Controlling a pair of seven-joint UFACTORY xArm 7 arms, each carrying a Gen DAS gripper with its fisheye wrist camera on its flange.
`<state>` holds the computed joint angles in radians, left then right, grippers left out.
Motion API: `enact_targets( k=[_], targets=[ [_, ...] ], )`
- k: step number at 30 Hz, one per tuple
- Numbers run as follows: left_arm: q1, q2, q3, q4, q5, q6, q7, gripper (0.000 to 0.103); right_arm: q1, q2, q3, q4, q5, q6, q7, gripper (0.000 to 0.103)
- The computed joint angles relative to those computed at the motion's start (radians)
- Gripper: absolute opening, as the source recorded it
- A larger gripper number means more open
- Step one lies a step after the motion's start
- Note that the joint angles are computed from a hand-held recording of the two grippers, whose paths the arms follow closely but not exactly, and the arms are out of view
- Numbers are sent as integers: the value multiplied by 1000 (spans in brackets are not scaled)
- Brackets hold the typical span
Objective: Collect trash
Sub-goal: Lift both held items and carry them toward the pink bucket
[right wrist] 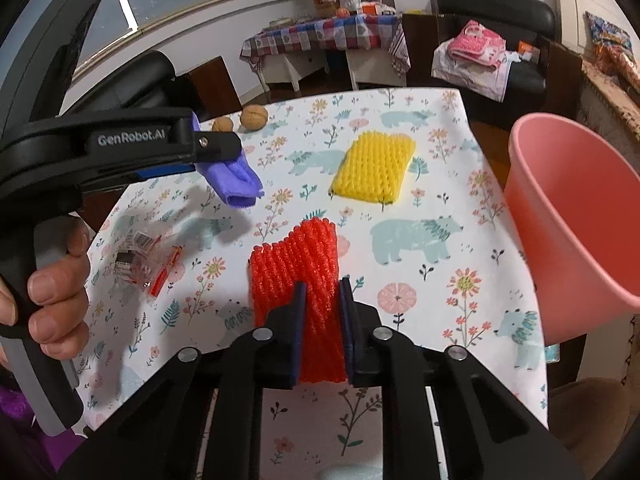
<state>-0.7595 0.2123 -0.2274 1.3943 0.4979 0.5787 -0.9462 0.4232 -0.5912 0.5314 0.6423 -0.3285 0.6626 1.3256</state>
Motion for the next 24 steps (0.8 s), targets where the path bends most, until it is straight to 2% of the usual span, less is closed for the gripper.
enact_targets(
  k=[12, 24],
  targets=[
    [-10, -7, -5, 0, 29, -13, 3, 45, -58, -102, 53, 40, -71, 206, 67, 15],
    [-48, 28, -3, 67, 59, 4, 22, 45, -101, -255, 34, -10, -70, 300, 100, 16]
  ],
)
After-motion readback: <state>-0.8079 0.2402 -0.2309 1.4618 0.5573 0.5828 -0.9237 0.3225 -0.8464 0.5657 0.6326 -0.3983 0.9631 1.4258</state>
